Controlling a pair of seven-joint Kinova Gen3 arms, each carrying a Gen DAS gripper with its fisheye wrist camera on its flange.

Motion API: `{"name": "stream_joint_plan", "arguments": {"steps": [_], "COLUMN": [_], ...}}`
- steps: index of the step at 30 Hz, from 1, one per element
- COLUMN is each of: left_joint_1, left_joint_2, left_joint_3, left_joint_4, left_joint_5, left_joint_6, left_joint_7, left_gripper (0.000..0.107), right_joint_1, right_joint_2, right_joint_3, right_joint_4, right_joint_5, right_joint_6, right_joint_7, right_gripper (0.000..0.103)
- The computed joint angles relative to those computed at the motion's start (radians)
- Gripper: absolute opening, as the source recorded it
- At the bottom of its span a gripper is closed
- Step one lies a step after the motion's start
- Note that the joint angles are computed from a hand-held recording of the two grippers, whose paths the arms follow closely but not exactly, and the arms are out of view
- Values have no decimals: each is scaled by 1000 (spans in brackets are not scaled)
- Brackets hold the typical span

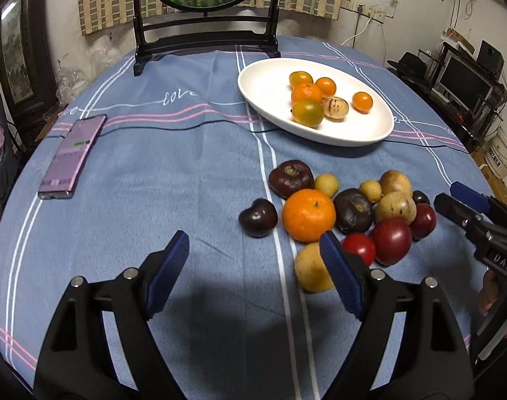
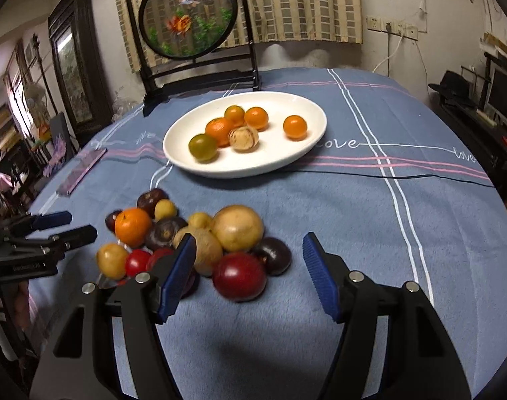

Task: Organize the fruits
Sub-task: 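Move both open tools back over the fruit pile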

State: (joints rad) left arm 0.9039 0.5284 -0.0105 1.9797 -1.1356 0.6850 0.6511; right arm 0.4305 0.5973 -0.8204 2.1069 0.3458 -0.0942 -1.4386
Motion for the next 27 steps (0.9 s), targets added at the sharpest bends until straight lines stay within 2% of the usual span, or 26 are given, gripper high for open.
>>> {"name": "stream_joint_plan", "arguments": {"steps": [3,8,19,24,27], "left_joint_1": [-5,6,38,40,37], "left_joint_2": [4,10,39,32,43], "left_joint_3": [4,-4,-36,-52,-53], "left_joint_4": [5,2,-22,5,1], "left_joint_5": [-5,-18,18,17,21], "left_joint_6": [-28,-65,-88,-136,-162], "left_joint_7": [-4,-17,-74,-59,-97], "left_gripper": [83,83,83,83,83], "right_joint_1": [-26,12,99,125,129], "right_joint_2": [-29,-25,11,30,36], "right_joint_3": [45,38,-41,-71,-79], "right_joint_4": [40,62,72,65,62], "right_joint_5": [18,71,118,103,75], "right_joint_6": [-44,-43,-15,11,19], "right_joint_7": [10,-31,-40,-17,9], "right_gripper": [67,67,67,67,67]}}
